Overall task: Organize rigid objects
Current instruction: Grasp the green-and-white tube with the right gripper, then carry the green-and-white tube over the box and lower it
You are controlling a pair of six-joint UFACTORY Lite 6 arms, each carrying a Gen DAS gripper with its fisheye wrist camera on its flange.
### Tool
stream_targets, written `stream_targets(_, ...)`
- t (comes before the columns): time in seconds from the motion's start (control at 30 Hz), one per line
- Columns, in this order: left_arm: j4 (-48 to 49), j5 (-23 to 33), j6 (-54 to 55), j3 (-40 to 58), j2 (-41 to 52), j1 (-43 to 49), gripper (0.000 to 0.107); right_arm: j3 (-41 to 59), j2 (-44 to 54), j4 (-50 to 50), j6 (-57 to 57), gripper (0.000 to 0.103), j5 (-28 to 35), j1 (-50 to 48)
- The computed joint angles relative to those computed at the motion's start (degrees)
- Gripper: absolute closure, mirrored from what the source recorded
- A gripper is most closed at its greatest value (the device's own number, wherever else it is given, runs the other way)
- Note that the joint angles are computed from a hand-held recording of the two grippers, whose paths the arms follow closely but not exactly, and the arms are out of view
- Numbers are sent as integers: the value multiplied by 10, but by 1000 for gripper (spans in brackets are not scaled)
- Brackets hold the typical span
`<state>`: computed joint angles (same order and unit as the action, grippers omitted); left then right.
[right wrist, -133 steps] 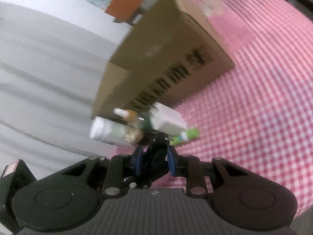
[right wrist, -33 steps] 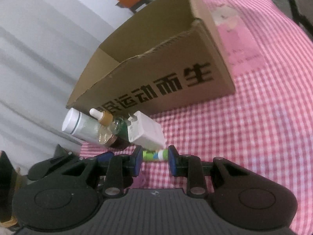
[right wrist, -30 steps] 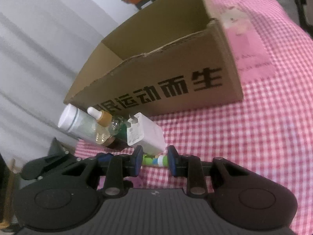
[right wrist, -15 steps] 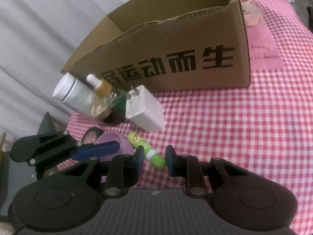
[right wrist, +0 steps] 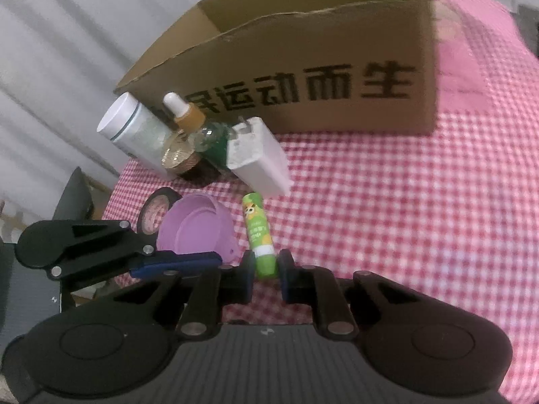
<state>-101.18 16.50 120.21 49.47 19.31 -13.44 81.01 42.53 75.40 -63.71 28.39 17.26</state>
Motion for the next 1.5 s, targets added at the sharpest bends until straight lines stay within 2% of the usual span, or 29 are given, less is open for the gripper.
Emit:
stream_targets(0.2,23,-8,-33,13,13,-22,64,-95,-46,84,-48,88,32,-41)
stream_targets(0.37,56,-16,-80,52,51,-34,64,-132,-60,152,-87,86,53,-61)
stream_targets(0.47,94,-16,-131,75,70,-34,64,-128,-60,167,-94,86,57,-67)
stream_targets(0.63,170,-18,-226,120,108,-34,64,-79,-24,138,-52,84,55,-65)
stream_targets(0.8,163,-22,-221,129,116,-38,64,-54,2,132,-45,84,87,-66)
stream_targets(1.03,127,-52,-199,151,136,-52,63,-38,32,170,-80,85,116,-67)
stream_targets(1.27,80,-59,-148,137,122,-56,64,-58,26,225,-128,84,112,-59)
stream_targets(1.5,-109,-60,59,82,66,-60,64,-96,-27,231,-141,84,107,-60)
